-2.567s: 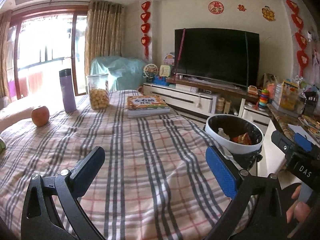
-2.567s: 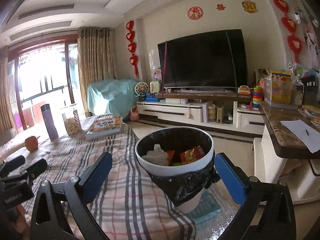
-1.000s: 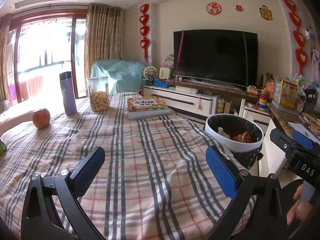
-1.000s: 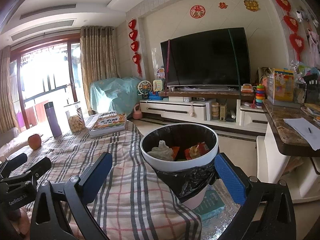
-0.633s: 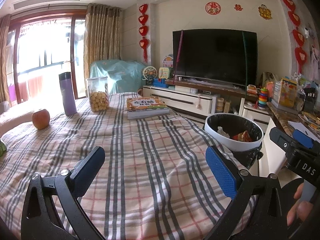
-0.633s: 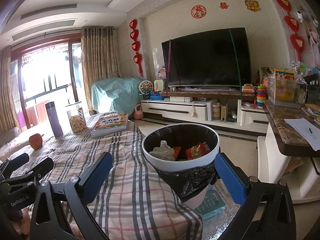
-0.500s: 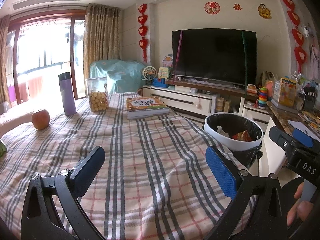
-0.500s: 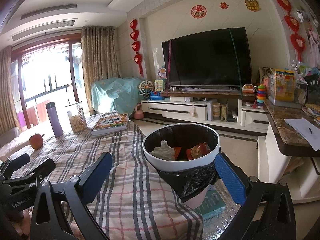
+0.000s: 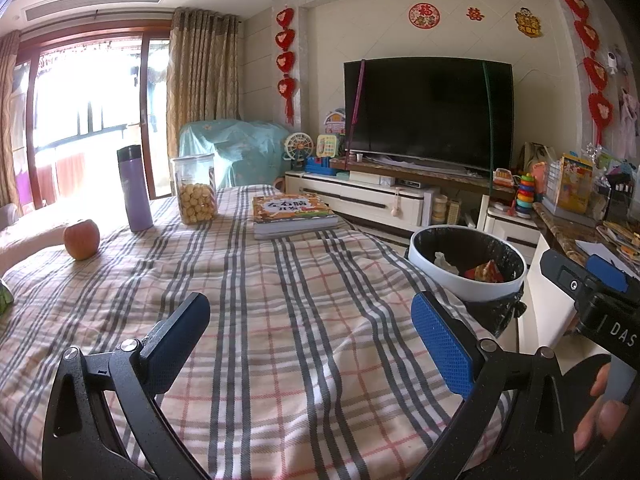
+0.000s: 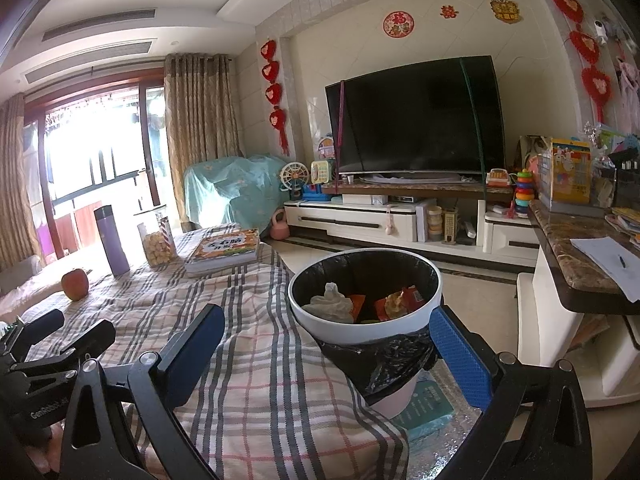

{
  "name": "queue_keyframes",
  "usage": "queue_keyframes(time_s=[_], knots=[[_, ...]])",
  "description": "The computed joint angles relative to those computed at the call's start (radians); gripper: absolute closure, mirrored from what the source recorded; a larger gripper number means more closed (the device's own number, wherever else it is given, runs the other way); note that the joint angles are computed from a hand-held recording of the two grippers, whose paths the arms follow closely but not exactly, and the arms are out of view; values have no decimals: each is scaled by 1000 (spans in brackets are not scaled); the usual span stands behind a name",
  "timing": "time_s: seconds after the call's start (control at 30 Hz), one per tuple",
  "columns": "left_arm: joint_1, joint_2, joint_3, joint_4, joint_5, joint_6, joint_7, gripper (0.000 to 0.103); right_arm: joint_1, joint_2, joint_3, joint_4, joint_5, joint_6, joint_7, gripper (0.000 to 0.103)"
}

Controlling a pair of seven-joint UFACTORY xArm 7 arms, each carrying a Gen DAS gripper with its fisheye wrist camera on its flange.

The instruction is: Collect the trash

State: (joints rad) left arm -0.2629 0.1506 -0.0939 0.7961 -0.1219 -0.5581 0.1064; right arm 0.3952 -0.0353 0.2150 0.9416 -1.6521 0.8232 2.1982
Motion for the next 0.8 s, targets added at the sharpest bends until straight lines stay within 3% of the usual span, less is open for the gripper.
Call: queue_keyframes(time_s=[0.8], knots=[[4,-2,1,-1,5,0,-1,0,11,23,-3,30,6,-1,-8,0]])
